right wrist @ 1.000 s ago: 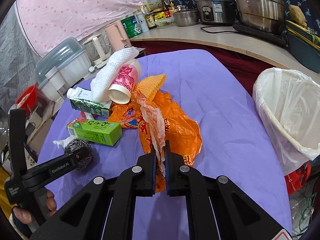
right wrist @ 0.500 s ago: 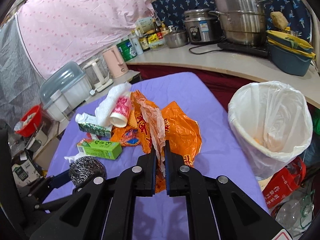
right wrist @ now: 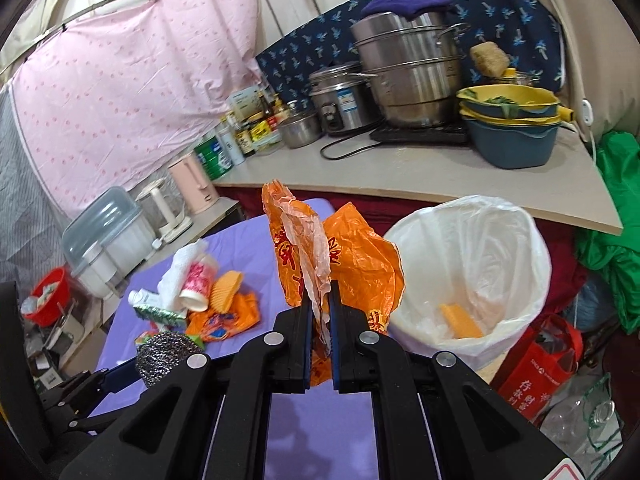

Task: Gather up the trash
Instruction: 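Carry the orange bag and steel wool over the bin and release both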

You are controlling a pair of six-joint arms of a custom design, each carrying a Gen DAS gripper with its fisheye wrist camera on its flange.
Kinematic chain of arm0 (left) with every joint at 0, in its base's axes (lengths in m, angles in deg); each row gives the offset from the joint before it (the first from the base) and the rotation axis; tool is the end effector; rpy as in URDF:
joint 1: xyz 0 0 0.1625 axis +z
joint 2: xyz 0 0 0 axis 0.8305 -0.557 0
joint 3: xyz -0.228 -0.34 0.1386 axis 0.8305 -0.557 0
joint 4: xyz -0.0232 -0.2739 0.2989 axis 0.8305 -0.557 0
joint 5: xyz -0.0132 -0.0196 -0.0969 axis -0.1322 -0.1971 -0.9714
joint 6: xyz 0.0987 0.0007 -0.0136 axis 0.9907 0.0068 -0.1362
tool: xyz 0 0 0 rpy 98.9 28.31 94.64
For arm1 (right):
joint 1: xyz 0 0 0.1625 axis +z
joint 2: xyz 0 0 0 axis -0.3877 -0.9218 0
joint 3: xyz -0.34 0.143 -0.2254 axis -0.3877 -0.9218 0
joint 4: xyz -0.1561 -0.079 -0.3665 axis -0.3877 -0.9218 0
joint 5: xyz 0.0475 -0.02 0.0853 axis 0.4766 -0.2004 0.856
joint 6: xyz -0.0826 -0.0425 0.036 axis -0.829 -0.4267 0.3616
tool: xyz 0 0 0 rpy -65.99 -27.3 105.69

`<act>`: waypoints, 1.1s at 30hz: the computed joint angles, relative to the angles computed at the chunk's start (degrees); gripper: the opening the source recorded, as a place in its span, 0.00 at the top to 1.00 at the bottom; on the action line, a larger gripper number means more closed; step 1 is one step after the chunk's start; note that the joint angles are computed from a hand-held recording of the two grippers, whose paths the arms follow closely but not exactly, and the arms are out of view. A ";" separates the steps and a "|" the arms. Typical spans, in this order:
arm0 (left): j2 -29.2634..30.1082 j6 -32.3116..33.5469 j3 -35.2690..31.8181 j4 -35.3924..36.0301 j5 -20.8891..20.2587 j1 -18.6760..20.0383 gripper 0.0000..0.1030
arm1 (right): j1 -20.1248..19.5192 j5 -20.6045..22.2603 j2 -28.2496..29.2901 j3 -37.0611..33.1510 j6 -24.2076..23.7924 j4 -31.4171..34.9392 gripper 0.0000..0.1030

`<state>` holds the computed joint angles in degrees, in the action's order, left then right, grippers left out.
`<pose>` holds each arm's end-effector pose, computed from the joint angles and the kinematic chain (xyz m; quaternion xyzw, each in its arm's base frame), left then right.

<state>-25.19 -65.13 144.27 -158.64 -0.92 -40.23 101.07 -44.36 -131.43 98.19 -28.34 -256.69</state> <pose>-0.4229 -0.3431 0.0002 0.0813 0.8536 -0.3652 0.3625 0.0593 -0.3807 0.3587 0.1824 -0.8837 0.4003 0.1599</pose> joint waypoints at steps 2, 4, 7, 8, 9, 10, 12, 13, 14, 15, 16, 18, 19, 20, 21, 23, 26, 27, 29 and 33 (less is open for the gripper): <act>1.43 2.21 -1.58 -1.41 0.33 0.49 0.42 | -1.20 0.28 -0.44 -0.62 -0.07 -0.40 0.94; 2.74 4.58 -2.93 -3.19 0.42 0.97 0.42 | -2.57 0.63 -0.69 -1.51 -0.13 -0.57 0.94; 4.65 7.91 -4.92 -5.77 0.68 1.59 0.42 | -4.98 1.67 -0.92 -3.18 0.52 -0.51 0.94; 5.61 9.38 -5.99 -6.62 0.87 1.88 0.42 | -5.64 1.94 -0.99 -3.56 0.71 -0.54 0.94; 6.32 10.56 -6.87 -7.26 0.90 2.17 0.42 | -6.28 2.26 -1.01 -4.04 0.89 -0.46 0.94; 6.99 11.78 -7.68 -8.05 0.89 2.44 0.42 | -6.84 2.48 -1.01 -4.33 0.95 -0.52 0.94; 8.39 13.93 -9.29 -9.67 0.84 2.97 0.42 | -7.85 2.67 -0.68 -5.09 1.06 -0.58 0.94; 9.18 15.13 -10.25 -10.40 0.82 3.27 0.42 | -8.42 2.81 -0.38 -5.61 1.11 -0.64 0.94; 10.04 16.41 -11.28 -11.13 0.85 3.60 0.42 | -8.69 2.75 -0.14 -5.99 1.15 -0.64 0.94; 10.62 17.16 -11.98 -11.56 0.92 3.80 0.42 | -9.08 2.69 0.34 -6.58 1.15 -0.60 0.94; 11.35 18.27 -12.82 -12.26 0.95 4.08 0.42 | -9.51 2.79 0.67 -6.93 1.14 -0.63 0.94; 12.97 20.51 -14.76 -13.77 0.91 4.75 0.42 | -10.06 2.72 1.30 -7.65 1.10 -0.52 0.94; 13.82 21.55 -15.85 -14.27 0.79 5.16 0.42 | -10.28 2.59 1.87 -8.14 1.05 -0.60 0.94; 14.66 22.66 -16.93 -14.86 0.66 5.58 0.42 | -10.44 2.48 2.41 -8.59 0.98 -0.64 0.94; 15.39 23.53 -17.85 -15.36 0.63 5.94 0.42 | -10.61 2.29 3.01 -9.17 0.88 -0.58 0.94; 16.98 25.14 -19.89 -16.07 0.75 6.72 0.42 | -10.84 2.02 4.13 -10.16 0.75 -0.62 0.94; 18.96 27.02 -22.43 -17.37 0.26 8.00 0.42 | -10.95 1.21 6.28 -12.33 0.42 -0.39 0.94; 19.39 27.61 -23.00 -17.81 -0.01 8.35 0.42 | -11.02 0.97 7.06 -13.14 0.35 -0.23 0.94; 20.75 28.91 -24.88 -18.14 -0.36 9.27 0.42 | -11.09 0.35 8.45 -14.34 0.21 -0.28 0.94; 23.01 30.83 -27.73 -18.45 -0.75 10.61 0.42 | -11.45 -0.72 10.90 -16.27 0.38 -0.20 0.94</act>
